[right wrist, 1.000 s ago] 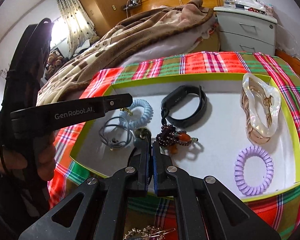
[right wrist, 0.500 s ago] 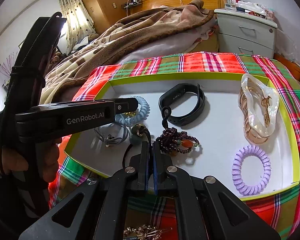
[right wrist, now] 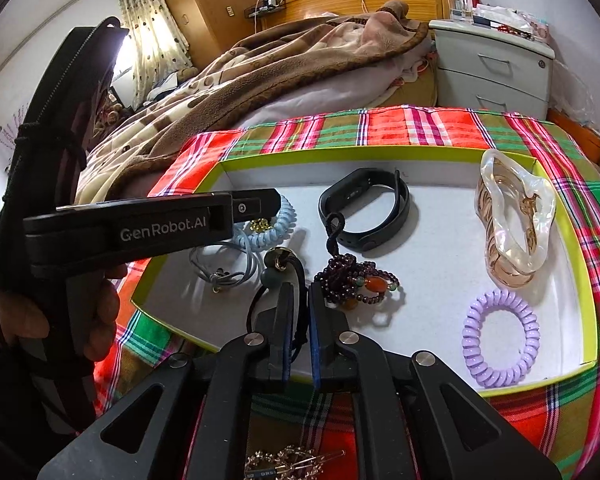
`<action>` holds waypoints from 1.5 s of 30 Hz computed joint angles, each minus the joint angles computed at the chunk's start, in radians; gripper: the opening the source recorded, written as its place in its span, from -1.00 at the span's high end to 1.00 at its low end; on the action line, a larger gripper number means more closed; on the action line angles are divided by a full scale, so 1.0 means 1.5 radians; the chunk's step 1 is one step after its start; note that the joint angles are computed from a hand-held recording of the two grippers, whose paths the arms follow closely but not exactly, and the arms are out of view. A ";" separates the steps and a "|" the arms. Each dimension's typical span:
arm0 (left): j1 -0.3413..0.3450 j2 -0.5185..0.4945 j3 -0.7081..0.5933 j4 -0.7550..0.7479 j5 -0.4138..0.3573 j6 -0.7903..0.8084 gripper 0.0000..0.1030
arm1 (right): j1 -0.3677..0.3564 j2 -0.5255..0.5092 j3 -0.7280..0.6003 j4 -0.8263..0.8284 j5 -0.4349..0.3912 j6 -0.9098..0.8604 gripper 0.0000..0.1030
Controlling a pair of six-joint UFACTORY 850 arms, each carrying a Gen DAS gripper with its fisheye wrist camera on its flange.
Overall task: Organize jewelry
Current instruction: 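Lower the gold clip into the lid and open left tool while right carries the black tie, then release the black hair tie into the box lid with the right tool, then grasp the gold rhinestone hair clip with the left tool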
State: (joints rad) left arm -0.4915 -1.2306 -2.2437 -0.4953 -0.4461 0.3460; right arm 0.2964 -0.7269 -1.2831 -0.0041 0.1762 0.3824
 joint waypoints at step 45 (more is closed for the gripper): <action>-0.052 0.268 0.469 -0.528 0.106 0.622 0.12 | -0.003 0.207 0.303 0.352 0.180 -0.236 0.29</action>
State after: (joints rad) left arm -0.5692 -0.8287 -1.5407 -1.2875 -0.2876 1.2793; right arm 0.2918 -0.4167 -0.8282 0.5236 0.4461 0.0277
